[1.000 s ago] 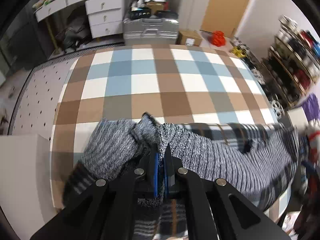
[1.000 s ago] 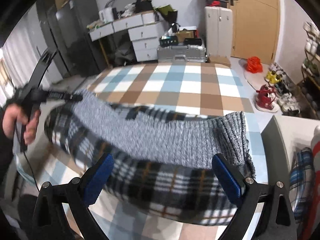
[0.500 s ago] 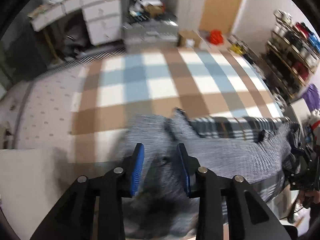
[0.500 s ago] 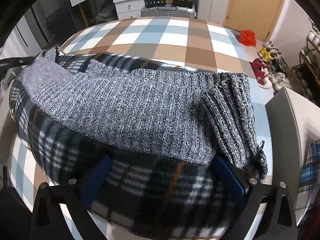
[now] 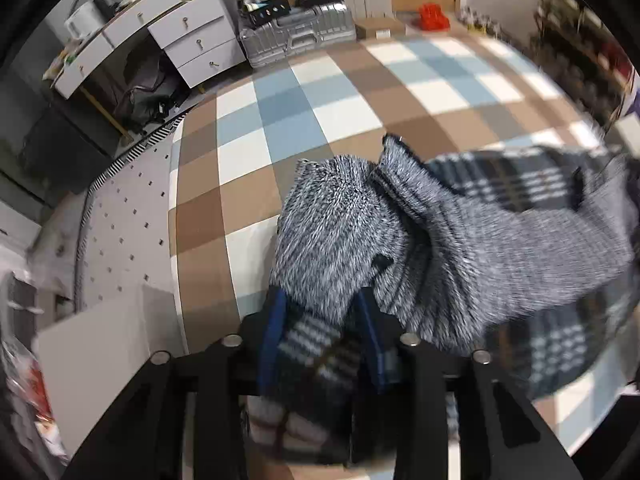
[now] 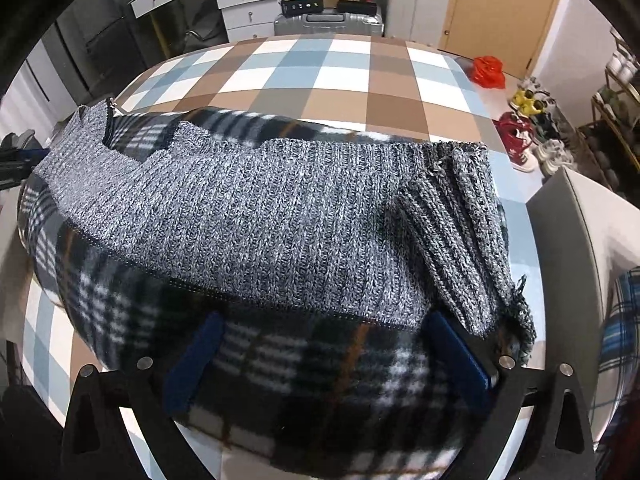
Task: Fold large clothes
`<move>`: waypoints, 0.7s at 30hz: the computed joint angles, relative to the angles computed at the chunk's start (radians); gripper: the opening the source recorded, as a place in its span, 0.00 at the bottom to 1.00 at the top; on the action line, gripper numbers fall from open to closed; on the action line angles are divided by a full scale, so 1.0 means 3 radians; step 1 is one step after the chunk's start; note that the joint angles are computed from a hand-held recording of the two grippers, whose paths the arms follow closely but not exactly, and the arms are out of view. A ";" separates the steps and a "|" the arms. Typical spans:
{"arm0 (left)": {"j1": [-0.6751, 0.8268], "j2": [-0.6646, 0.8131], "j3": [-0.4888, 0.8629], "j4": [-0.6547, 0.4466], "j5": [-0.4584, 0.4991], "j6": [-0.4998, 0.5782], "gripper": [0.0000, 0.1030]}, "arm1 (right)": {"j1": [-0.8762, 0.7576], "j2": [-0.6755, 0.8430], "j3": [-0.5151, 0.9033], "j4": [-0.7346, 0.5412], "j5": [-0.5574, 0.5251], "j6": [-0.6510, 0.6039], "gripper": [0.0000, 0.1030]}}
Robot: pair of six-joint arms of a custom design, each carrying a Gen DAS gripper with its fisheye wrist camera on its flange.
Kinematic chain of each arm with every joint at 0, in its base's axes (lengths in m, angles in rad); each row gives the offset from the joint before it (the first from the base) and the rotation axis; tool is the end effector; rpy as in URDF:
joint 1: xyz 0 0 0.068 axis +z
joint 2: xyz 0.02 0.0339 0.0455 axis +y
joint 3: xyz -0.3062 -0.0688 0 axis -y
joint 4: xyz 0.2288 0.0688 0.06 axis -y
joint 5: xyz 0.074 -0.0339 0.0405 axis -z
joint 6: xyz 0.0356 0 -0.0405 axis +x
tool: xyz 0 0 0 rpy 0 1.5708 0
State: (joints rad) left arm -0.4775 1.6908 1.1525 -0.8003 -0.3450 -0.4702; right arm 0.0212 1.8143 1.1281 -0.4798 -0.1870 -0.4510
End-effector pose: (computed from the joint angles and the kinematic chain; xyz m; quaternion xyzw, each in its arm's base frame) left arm 0.2796 -0.1311 0.2471 -0.0163 0.9786 0.0996 0.1793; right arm 0.3516 0.0141 0.2119 -0.2464 0.9439 0.0467 0.2150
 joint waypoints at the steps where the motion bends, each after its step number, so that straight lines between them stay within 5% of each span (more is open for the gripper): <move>1: 0.0022 0.0029 -0.0009 0.0022 0.0039 0.0017 0.38 | -0.0008 -0.0002 -0.0003 0.0003 -0.0011 -0.0004 1.00; 4: 0.0140 0.0057 -0.0065 0.0140 0.0191 0.0051 0.38 | -0.0014 -0.0012 -0.0024 0.0027 -0.0023 -0.0011 1.00; 8: 0.0309 -0.0098 -0.0196 0.0255 0.0423 -0.0010 0.14 | -0.0018 -0.0019 -0.0041 0.0050 -0.0033 -0.0024 1.00; 11: 0.0334 -0.0223 -0.0272 0.0343 0.0441 -0.0112 0.08 | -0.0038 -0.0045 -0.0077 0.0069 -0.0062 -0.0052 1.00; 19: 0.0679 -0.0728 -0.0504 0.0822 0.0591 -0.0424 0.03 | -0.0061 -0.0057 -0.0082 0.0062 -0.0107 -0.0078 1.00; 21: 0.0718 -0.0834 -0.0563 0.0918 0.0366 -0.0521 0.01 | -0.0058 -0.0058 -0.0071 0.0056 -0.0104 -0.0059 1.00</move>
State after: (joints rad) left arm -0.2621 1.4407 0.9836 -0.5249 -0.2354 -0.6266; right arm 0.0037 1.7969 1.1069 -0.4629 -0.2181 -0.4686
